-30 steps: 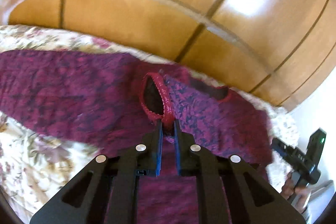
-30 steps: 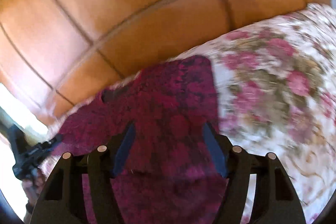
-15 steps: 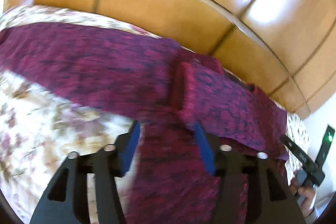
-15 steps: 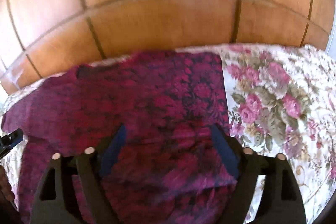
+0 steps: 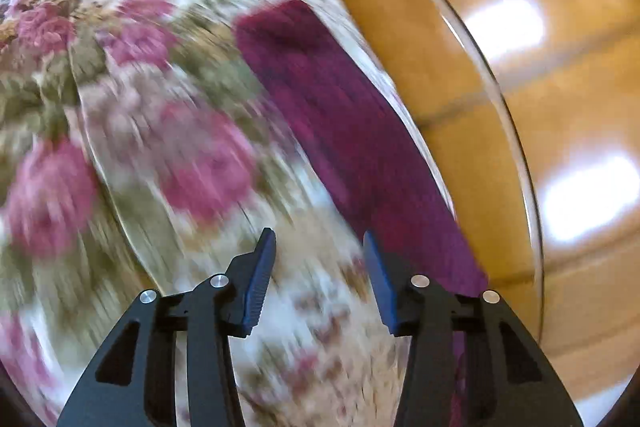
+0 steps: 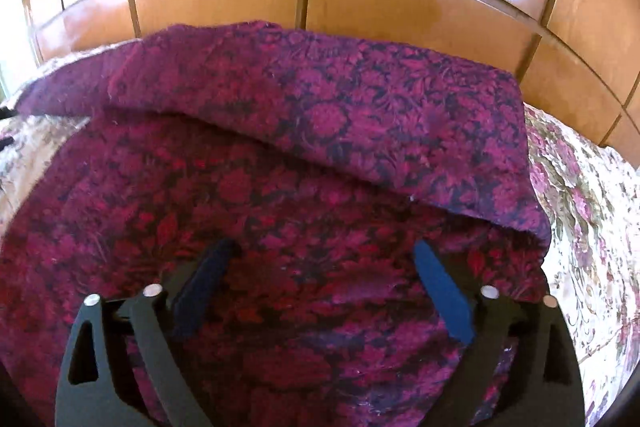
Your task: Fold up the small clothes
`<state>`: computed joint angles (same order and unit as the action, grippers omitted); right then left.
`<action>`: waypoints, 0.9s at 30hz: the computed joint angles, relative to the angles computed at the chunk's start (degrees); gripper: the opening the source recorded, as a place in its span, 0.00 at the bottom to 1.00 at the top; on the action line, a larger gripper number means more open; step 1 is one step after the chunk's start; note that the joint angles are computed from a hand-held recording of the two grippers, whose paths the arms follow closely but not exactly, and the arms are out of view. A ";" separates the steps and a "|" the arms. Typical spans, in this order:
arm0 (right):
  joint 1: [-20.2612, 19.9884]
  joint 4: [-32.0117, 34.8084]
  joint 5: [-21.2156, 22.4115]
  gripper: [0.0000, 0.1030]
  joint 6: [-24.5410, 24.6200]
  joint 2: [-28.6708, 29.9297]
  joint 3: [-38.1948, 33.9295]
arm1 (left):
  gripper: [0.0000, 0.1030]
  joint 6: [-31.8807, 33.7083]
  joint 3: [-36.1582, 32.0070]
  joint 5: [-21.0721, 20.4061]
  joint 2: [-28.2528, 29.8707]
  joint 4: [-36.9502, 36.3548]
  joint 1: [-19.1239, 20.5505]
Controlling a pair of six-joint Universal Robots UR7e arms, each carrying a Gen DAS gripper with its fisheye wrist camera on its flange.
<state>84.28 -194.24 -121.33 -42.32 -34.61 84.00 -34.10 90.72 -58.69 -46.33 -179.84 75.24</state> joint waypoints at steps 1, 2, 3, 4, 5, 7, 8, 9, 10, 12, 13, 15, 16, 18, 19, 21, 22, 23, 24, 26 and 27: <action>-0.36 2.12 0.78 0.98 1.99 -0.61 0.18 | 0.44 -1.07 -1.05 -0.40 -0.12 0.45 0.94; -0.95 4.68 2.31 0.98 4.29 -1.54 0.40 | 0.44 -1.71 -1.94 -0.55 -0.05 0.48 1.52; -1.43 6.16 3.50 0.98 5.50 -2.19 0.61 | 0.44 -2.00 -3.29 -1.21 0.28 0.42 2.29; -1.64 6.82 4.06 0.98 6.01 -2.50 0.74 | 0.44 -1.96 -4.29 -1.41 0.63 0.96 2.65; -1.63 6.65 3.89 0.98 5.78 -2.48 0.74 | 0.44 -2.26 -5.48 -0.63 1.00 1.95 2.90; -1.63 5.98 3.24 0.98 4.89 -2.01 0.35 | 0.44 -2.63 -8.21 -0.23 2.27 2.84 3.40; -1.57 5.25 3.16 0.98 4.62 -1.79 0.48 | 0.40 -2.82 -9.79 0.30 3.28 3.58 3.37; -1.57 4.77 3.22 0.98 4.39 -1.63 0.47 | 0.21 -2.87 -10.53 0.91 3.47 4.01 3.34; -1.51 4.59 3.16 0.98 4.31 -1.42 0.36 | 0.15 -1.58 -11.45 0.31 3.59 4.92 3.55; -1.38 3.95 2.83 0.98 4.14 -1.22 0.63 | 0.09 1.94 -12.77 2.43 4.10 5.45 2.37; -1.19 3.13 2.59 0.98 4.00 -0.93 1.06 | 0.09 4.91 -13.02 2.93 4.39 4.52 1.28; -0.85 3.65 2.18 0.98 4.21 0.33 -0.67 | 0.08 10.47 -12.25 1.91 4.53 1.23 -0.68; -0.85 3.53 2.21 0.98 4.21 0.42 -0.72 | 0.08 14.74 -11.60 0.85 4.52 -0.35 -2.61; -0.62 3.10 1.87 0.98 4.07 0.95 -1.03 | 0.08 18.87 -10.82 -1.23 4.89 -2.00 -5.00; -0.65 2.92 1.88 0.98 3.90 0.89 -0.95 | 0.08 21.20 -10.51 -3.56 5.46 -2.17 -6.65; -0.71 3.08 2.23 0.98 4.18 0.83 -0.94 | 0.08 25.19 -10.77 -6.22 7.61 -1.49 -9.67; -0.75 3.19 2.38 0.98 4.24 0.75 -0.96 | 0.08 26.14 -11.31 -7.50 8.80 -0.60 -10.67; -0.80 3.19 2.56 0.98 4.31 0.66 -0.88 | 0.08 27.23 -11.92 -9.29 10.23 0.74 -11.78; -0.88 3.32 2.72 0.98 4.40 0.50 -0.80 | 0.08 28.09 -12.88 -10.25 11.49 2.03 -12.46; -1.04 3.69 3.20 0.98 4.72 0.16 -0.63 | 0.08 30.16 -15.06 -10.84 15.16 5.71 -14.41; -1.10 3.80 3.41 0.98 4.97 -0.10 -0.50 | 0.08 30.50 -16.70 -11.17 17.29 9.13 -15.16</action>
